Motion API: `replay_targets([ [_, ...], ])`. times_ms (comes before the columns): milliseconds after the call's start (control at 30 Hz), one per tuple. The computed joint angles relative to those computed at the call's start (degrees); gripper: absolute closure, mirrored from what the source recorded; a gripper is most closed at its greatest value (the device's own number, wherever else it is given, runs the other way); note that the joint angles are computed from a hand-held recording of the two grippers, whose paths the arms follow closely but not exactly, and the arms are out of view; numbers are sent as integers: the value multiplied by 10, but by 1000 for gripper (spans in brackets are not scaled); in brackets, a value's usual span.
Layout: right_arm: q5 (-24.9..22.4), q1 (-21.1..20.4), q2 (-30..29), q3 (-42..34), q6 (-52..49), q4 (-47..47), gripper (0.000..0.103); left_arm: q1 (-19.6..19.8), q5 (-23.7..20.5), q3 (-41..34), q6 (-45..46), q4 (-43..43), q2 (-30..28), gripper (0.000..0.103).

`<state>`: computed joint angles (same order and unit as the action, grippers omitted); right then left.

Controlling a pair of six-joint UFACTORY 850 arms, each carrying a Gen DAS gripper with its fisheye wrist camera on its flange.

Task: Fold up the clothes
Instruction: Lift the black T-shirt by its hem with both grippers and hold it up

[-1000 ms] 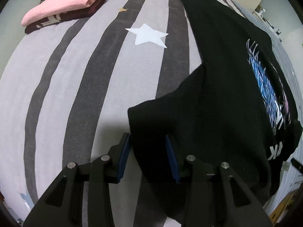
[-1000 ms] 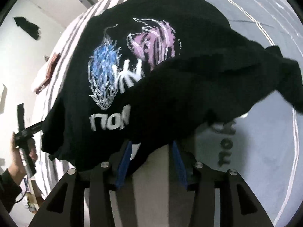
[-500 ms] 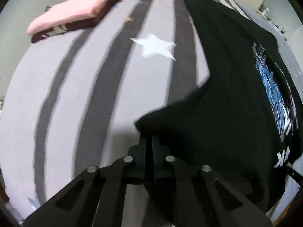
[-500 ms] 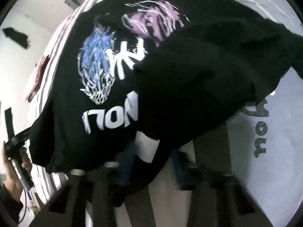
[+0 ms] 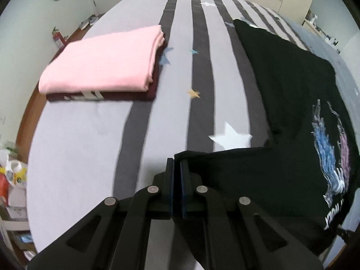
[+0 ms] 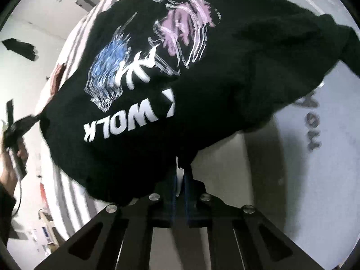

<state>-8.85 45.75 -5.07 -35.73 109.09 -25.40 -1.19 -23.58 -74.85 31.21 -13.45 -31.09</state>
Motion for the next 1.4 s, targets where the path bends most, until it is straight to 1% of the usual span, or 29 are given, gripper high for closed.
replay_targets([
  [100,11,16,-21,-21,-7,22,98,21,-10,-45,18,3,-38,100],
  [200,23,31,-43,-38,-23,49,98,21,-5,-51,17,21,-53,100],
  [267,21,35,-59,-48,-37,70,98,22,-26,-59,18,11,-65,98],
  [300,21,37,-62,-48,-61,102,98,24,-31,-52,20,-2,-62,96],
  [333,22,39,-63,-45,-69,116,97,26,-28,-40,25,-12,-55,93],
  [367,18,41,-58,-43,-61,107,96,26,-16,-21,24,-10,-42,87],
  [400,7,46,-50,-41,-29,73,92,26,7,8,21,-1,-22,80],
  [433,-6,49,-44,-41,-15,56,88,25,29,39,13,14,-2,76],
  [467,-32,56,-36,-44,-7,43,88,26,52,74,-4,41,21,70],
  [500,-60,61,-25,-44,-2,33,85,29,67,104,-2,43,41,66],
  [533,-88,67,-15,-45,-1,26,79,35,62,127,17,21,57,64],
  [567,-103,69,1,-37,22,11,75,44,46,149,53,-19,70,64],
  [600,-118,71,16,-28,44,-2,68,54,31,169,82,-50,82,64],
  [633,-127,69,35,-13,67,-17,62,61,19,188,103,-74,92,64],
  [700,-141,48,57,6,97,-28,55,71,-7,222,114,-99,107,64],
  [733,-138,37,59,9,99,-23,54,75,-20,237,119,-111,113,64],
  [800,-117,-1,49,12,46,20,53,76,-36,263,130,-141,122,64],
  [933,-125,-52,15,-13,-114,152,53,58,-45,296,153,-189,140,64],
  [1000,-142,-71,-5,-33,-183,203,53,43,-34,311,155,-197,154,64],
  [1067,-143,-83,-16,-44,-204,220,53,30,-27,322,148,-196,164,64],
  [1133,-144,-94,-28,-52,-227,237,51,25,-31,328,150,-206,169,64],
  [1200,-153,-104,-46,-62,-257,258,51,21,-35,336,164,-224,177,64],
  [1300,-138,-108,-54,-51,-285,280,51,23,-42,342,205,-258,189,64],
  [1367,-124,-105,-40,-33,-288,274,60,27,-46,340,214,-266,192,64],
  [1400,-129,-103,-34,-29,-282,264,76,29,-48,345,224,-275,198,64],
])
